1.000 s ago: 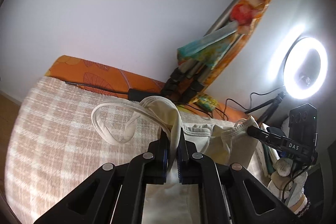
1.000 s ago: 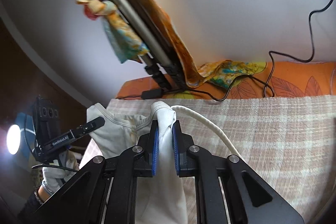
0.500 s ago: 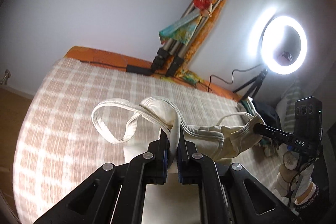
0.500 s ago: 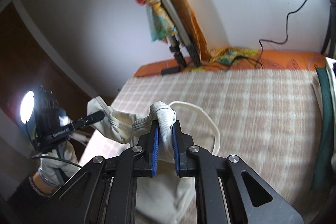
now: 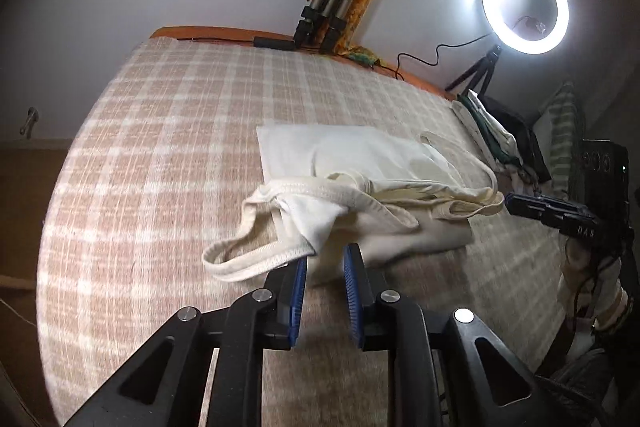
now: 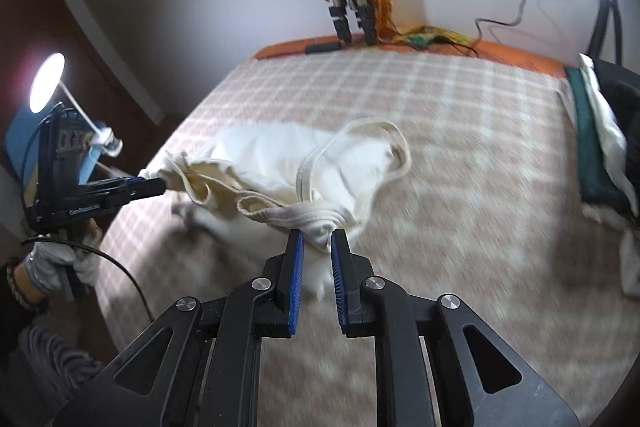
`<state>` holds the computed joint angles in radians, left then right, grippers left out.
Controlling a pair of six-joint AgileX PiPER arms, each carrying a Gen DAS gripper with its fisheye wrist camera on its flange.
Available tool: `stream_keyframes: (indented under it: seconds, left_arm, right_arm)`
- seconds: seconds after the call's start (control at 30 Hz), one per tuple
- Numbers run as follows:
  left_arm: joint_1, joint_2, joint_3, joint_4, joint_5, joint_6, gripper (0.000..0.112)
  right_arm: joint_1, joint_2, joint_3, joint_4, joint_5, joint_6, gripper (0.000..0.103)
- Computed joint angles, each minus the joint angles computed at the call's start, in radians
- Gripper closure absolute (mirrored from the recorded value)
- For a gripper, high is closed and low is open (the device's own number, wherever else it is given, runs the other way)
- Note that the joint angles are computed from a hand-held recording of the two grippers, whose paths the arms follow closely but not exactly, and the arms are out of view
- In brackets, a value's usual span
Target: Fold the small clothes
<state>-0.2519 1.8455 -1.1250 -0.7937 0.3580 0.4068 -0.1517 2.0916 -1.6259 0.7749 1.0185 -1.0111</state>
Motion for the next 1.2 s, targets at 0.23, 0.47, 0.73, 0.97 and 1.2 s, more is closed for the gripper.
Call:
stream_keyframes:
  seconds: [0.23,0.47,0.73,0.97,1.2]
  left_arm:
    - [-0.054,-0.094,-0.015,0.162,-0.009,-0.125,0.087]
    - [-0.043,0.205,-0.400,0.250,0.142,-0.293,0.084]
    - [-0.077,0.230,-0.347,0.230,0.218,-0.230,0.087]
    - [-0.135,0.088,-0.109,0.330,0.153,-0.288,0.087]
    - [-0.126,-0.028,-0.013,0.312,0.085,-0.301,0.087]
  right_arm:
    - [-0.038,-0.041,0.018,0.099,0.058,-0.043,0.087]
    - [0.089,0.081,-0.109,-0.001,-0.009,0.132,0.087]
    - [0.101,0.130,-0.152,-0.118,0.058,0.171,0.087]
    - [0.066,0.023,0.040,-0.153,0.063,0.057,0.087]
    - [0.024,-0.088,0.167,-0.059,0.028,-0.060,0.087]
